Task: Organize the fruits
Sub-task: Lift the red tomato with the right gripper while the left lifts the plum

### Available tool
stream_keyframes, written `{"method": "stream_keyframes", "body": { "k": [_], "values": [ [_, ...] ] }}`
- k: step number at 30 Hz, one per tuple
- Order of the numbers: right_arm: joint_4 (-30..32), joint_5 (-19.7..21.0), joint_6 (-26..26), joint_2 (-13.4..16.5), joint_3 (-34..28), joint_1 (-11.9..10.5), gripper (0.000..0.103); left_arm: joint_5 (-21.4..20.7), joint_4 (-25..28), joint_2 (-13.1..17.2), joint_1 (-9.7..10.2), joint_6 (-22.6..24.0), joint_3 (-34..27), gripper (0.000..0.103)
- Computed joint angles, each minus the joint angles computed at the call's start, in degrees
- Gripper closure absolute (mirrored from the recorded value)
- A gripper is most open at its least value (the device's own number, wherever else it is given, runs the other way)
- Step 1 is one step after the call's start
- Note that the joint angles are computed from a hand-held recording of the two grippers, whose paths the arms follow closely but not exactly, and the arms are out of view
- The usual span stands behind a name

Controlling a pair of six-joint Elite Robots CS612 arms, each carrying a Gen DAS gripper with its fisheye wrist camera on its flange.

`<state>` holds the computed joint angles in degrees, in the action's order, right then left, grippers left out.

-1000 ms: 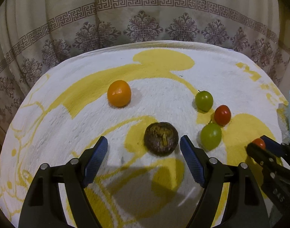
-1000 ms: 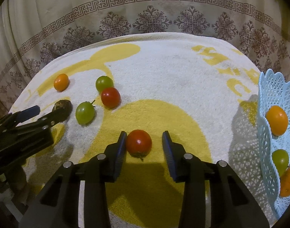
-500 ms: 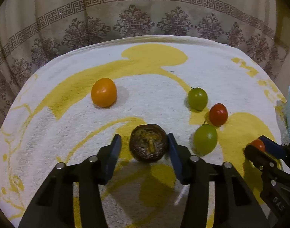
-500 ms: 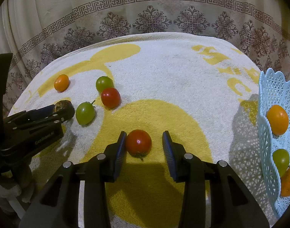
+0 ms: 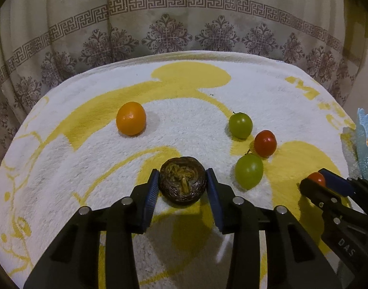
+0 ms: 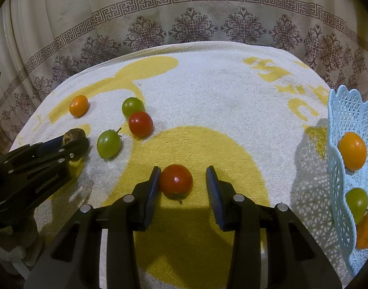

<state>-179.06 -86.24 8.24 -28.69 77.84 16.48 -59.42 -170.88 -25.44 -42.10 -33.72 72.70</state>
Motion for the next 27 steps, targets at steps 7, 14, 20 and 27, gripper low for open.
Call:
{"method": "stream_keyframes", "body": {
  "k": [7, 14, 20, 27],
  "values": [
    [-0.1, 0.8, 0.3, -0.2, 0.1, -0.1, 0.064, 2.3, -1.1, -0.4, -0.61, 0.4, 0.7, 0.064],
    [-1.0, 1.5, 0.8, -0.5, 0.8, -0.3, 0.068, 3.8, -3.0, -1.1, -0.99, 0.4, 1.9, 0.064],
    [-2.0, 2.3, 0.8, -0.9, 1.8, -0.4, 0.07, 4.6, -4.2, -1.5, -1.17, 0.7, 2.5, 0.064],
    [-3.2, 2.2, 0.6, -1.0, 2.4, -0.3, 0.07, 5.2, -4.6, -1.8, -1.33, 0.4, 2.9, 0.064]
  ]
}}
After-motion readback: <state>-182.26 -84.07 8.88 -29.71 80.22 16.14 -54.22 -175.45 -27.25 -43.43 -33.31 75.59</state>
